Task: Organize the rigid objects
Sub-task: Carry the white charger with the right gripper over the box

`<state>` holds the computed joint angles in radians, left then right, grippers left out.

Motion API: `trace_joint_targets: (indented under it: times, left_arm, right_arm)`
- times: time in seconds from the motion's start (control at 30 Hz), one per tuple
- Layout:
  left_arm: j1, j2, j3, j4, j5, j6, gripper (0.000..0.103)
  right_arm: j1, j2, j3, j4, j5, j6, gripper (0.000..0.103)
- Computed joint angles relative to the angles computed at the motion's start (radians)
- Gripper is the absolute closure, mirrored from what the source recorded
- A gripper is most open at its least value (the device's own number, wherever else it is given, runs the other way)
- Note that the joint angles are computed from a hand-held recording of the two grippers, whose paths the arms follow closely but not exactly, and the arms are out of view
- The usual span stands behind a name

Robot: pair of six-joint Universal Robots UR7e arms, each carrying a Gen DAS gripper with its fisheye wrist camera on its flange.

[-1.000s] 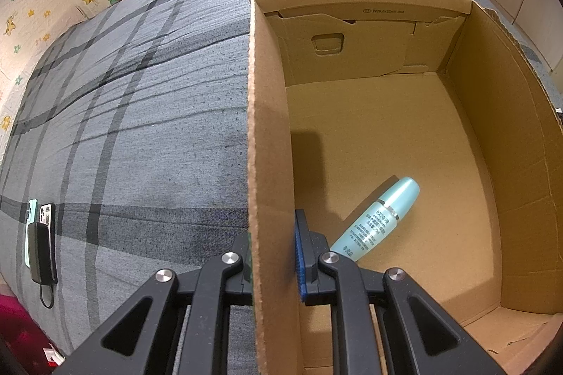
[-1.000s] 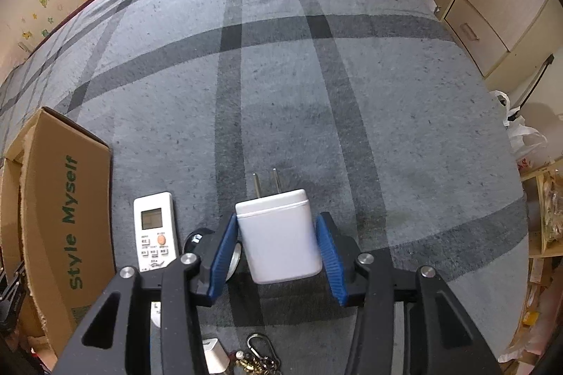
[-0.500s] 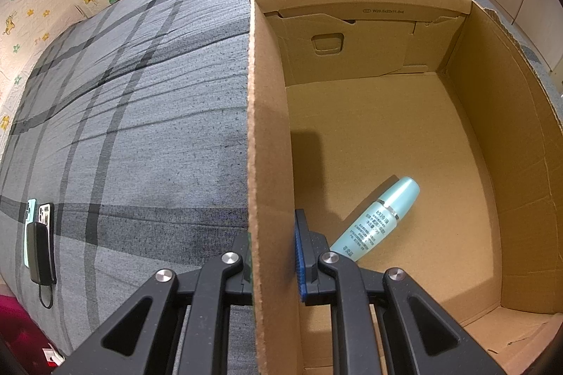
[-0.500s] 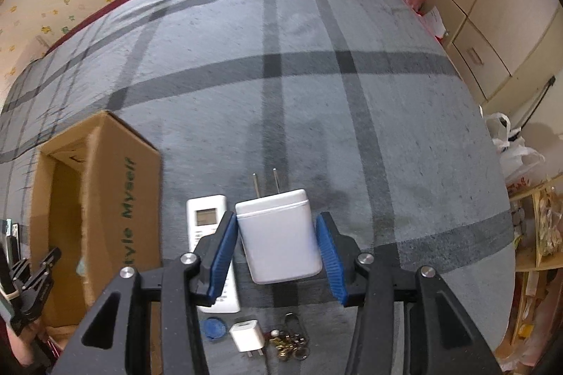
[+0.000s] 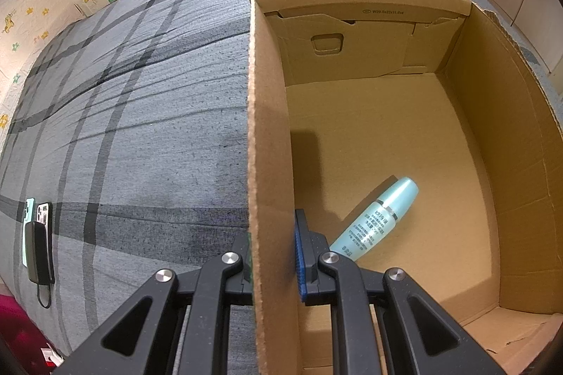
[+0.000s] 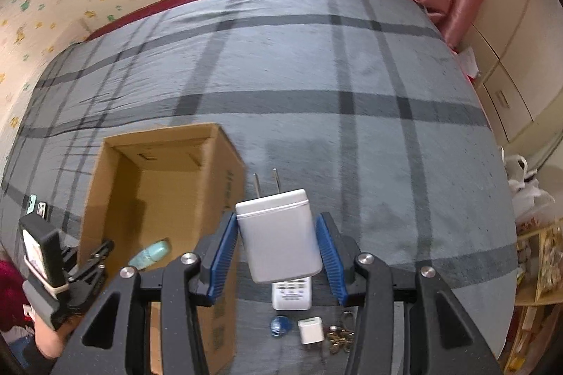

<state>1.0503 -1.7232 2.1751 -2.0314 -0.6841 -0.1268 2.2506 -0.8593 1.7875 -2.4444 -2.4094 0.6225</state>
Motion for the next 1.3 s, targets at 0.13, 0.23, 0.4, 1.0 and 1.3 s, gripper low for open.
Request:
trace_joint_targets:
  times: [0.13,0.23,0.4,1.0,1.3]
  left_arm:
    - [-0.001,0.0,0.001,-0.001,0.001,0.001,0.089]
    - [0.0,0.001,0.001,-0.001,0.001,0.0,0.089]
    - [0.0,0.001,0.0,-0.002,0.0,0.002,0.089]
    - [0.001,-0.001,0.002,-0.003,-0.004,0.002,0.089]
    - [0.0,-0.003,0.003,-0.001,-0.004,0.001,0.088]
  right_arm:
    - [0.018,0.042,-0.047,-0.002,0.021,-0.025,0.053]
    - [0.031,0.079,-0.08,-0.005,0.041,-0.043,0.053]
    - [0.041,0.135,-0.125,-0.014,0.07,-0.066,0.053]
    - [0.035,0.29,-0.211,-0.048,0.156,-0.101,0.053]
    - [0.017,0.36,-0.244,-0.038,0.175,-0.101,0.053]
